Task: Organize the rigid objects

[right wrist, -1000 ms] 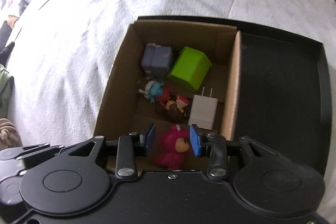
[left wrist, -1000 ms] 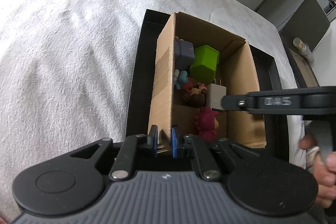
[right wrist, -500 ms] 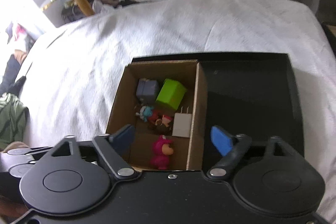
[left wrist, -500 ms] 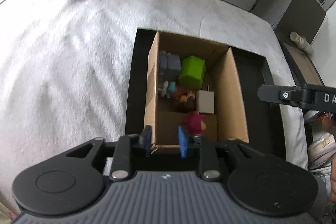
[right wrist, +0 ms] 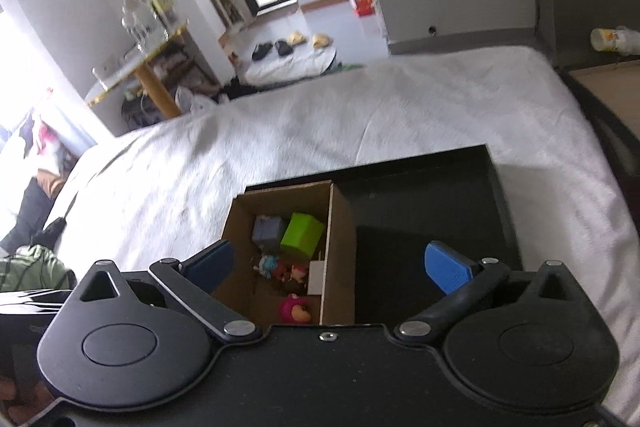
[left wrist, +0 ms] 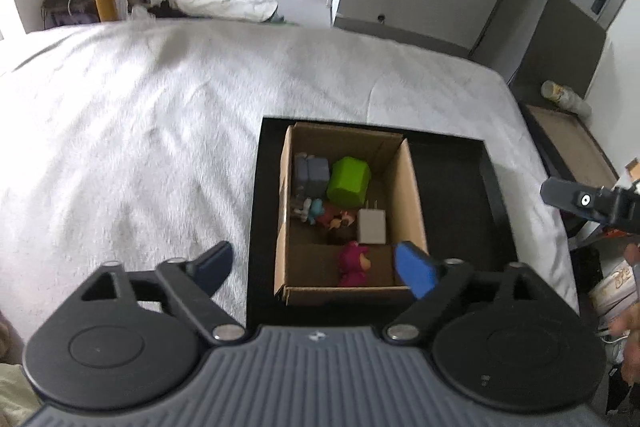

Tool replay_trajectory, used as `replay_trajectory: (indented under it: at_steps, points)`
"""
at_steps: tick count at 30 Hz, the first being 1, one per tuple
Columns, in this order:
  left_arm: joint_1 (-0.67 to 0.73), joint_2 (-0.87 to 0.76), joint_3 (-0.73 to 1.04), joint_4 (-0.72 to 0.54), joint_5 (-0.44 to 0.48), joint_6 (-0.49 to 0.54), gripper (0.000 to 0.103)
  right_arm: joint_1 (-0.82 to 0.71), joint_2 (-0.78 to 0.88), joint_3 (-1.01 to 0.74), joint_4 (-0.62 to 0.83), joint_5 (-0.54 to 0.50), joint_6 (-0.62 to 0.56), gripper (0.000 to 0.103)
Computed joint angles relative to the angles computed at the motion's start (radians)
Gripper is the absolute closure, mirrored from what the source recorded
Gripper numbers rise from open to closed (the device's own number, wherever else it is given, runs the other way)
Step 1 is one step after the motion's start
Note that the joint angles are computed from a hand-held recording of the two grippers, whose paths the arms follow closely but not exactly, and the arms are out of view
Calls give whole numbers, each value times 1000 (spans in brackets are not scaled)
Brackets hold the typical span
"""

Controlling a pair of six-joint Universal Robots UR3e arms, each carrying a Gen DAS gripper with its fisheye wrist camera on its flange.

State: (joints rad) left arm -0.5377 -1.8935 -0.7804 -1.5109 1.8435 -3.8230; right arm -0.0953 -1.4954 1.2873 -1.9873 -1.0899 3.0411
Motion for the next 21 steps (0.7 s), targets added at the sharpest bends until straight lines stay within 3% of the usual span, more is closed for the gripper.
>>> replay_trajectory:
  at_steps: [4,11,21]
  points:
    - [-35,-37,119,-64,40,-23,1,-38,-70,63,-36,-3,-9,0]
    - [-96,-77,261,-135,90,-50,0,-131,-195,145,-5,73,-49,0]
    - [-162,13,149,-23,122,-113,0,-230,-348,179,85,120,-110,0]
